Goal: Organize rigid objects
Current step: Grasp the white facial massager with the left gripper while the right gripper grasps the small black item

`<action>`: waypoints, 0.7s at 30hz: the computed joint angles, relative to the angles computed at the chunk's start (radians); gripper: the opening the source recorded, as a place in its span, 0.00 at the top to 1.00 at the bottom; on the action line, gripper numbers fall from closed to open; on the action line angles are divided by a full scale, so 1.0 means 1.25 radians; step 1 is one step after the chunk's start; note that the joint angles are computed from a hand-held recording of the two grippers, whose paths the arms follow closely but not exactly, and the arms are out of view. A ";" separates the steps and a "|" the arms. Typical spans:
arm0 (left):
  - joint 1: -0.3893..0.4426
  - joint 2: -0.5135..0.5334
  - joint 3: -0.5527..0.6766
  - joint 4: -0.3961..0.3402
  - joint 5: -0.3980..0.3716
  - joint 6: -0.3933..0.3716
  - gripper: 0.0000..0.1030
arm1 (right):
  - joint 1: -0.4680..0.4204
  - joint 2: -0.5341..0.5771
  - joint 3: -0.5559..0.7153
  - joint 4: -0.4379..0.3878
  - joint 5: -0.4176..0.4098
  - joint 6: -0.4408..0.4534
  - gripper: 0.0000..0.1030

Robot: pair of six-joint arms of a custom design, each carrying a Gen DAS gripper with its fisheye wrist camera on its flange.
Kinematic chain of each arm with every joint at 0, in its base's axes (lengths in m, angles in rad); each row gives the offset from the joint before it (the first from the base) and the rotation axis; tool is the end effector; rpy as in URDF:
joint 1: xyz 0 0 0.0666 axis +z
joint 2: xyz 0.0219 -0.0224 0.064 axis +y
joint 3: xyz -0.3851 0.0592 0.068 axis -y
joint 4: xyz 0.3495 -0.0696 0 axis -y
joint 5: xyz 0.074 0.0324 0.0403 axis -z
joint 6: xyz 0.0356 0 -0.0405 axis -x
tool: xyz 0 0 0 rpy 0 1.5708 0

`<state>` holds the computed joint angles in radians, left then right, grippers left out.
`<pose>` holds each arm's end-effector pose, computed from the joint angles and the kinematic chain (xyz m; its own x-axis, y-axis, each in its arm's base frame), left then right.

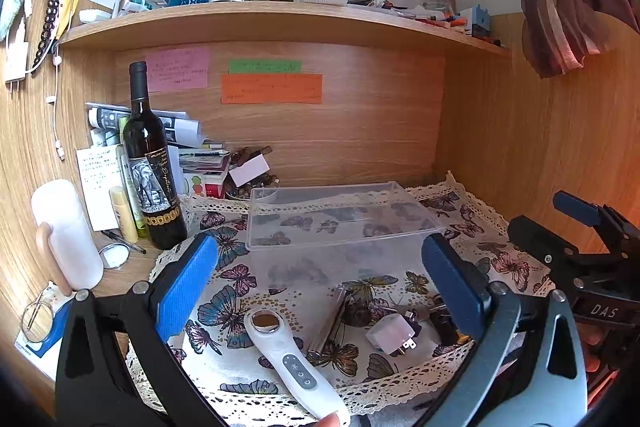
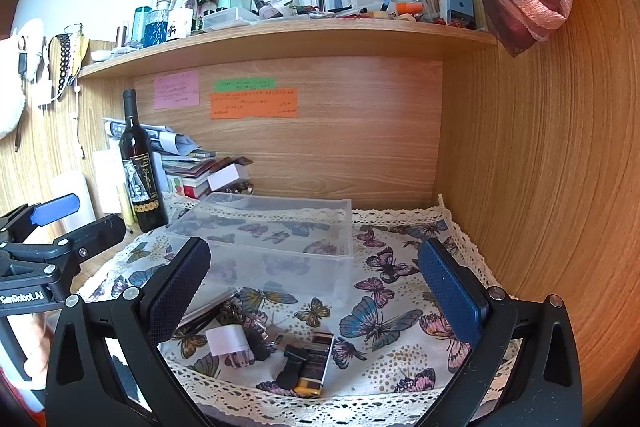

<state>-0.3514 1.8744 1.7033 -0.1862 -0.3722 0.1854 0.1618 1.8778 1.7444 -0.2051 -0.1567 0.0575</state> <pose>0.6114 -0.2108 0.3806 -0.3229 -0.0645 -0.9442 -0.0598 0.9971 -0.0477 0.6430 0.1102 0.3942 -0.3097 -0.1081 -0.9447 -0.3227 0.9465 -0.0025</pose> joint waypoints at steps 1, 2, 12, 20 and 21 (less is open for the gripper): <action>0.001 0.002 0.002 -0.005 0.013 0.003 0.00 | -0.001 0.003 0.003 -0.006 -0.004 0.000 0.00; 0.003 0.004 0.004 -0.011 0.020 0.008 0.00 | -0.002 0.008 0.011 -0.019 -0.010 -0.003 0.00; 0.045 0.064 0.065 -0.180 0.065 0.115 0.27 | -0.009 0.075 0.094 -0.164 -0.011 -0.006 0.26; 0.090 0.123 0.120 -0.334 0.147 0.202 0.35 | -0.016 0.140 0.177 -0.289 -0.023 -0.006 0.46; 0.092 0.129 0.127 -0.344 0.164 0.209 0.36 | -0.017 0.147 0.184 -0.298 -0.024 -0.007 0.47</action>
<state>-0.2361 2.0352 1.8619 -0.6162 -0.1672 0.4461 0.1404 2.0610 1.9747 -0.5782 -0.1871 0.0494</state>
